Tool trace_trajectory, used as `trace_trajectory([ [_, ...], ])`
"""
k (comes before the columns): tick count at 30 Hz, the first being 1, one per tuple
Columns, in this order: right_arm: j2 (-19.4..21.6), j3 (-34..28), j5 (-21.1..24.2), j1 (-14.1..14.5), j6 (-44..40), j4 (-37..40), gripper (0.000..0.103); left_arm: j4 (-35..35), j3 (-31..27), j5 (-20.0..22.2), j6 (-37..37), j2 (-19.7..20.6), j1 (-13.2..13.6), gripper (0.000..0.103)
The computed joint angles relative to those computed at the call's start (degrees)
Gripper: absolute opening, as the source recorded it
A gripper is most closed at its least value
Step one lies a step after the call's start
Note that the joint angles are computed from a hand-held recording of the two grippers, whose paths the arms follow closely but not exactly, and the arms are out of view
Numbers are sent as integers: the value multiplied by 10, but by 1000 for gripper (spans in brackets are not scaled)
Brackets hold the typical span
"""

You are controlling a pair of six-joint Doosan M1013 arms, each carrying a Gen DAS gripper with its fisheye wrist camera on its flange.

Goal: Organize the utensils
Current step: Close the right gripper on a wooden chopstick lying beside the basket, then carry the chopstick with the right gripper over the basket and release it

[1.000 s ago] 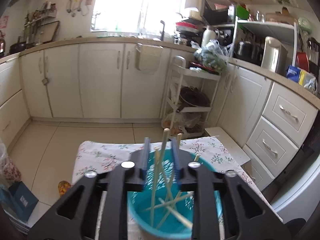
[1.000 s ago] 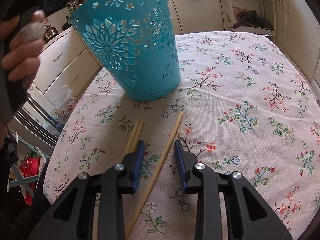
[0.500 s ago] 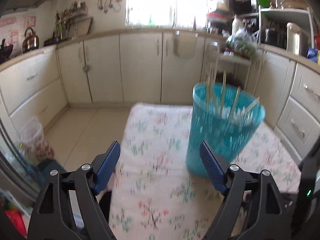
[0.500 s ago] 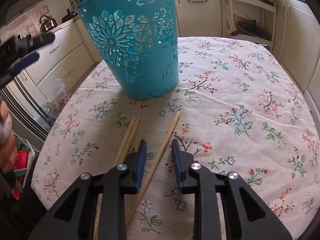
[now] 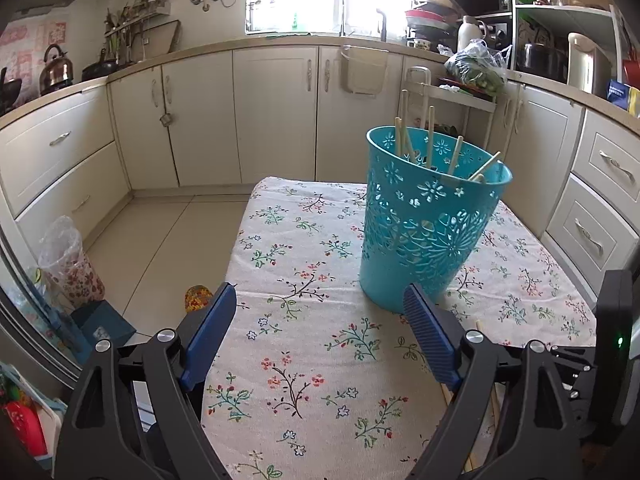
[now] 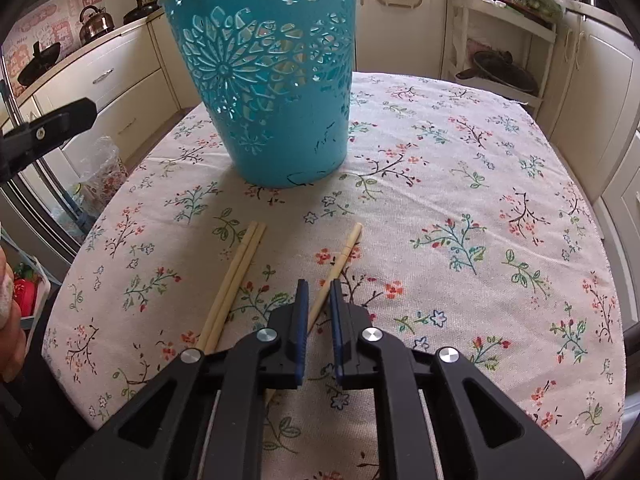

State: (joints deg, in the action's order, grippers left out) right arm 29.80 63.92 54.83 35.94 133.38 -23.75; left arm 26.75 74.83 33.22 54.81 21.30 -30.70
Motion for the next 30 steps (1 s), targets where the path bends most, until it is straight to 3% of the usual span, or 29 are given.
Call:
trace_trajectory([
  [13,1,-4,1,-1,-23,18,11,-2,-2,10,8,2,-6,83],
  [17,-8,8,-23,-11,-28,65,10,-2,-2,13,9,2,-7,84],
  [23,3,-9,6,-1,-49,32,11,-8,-2,15,7,3,-5,85],
  [30,-20,26,-59,-23,-39,126,5,-13,-1,15,10,2,-4,85],
])
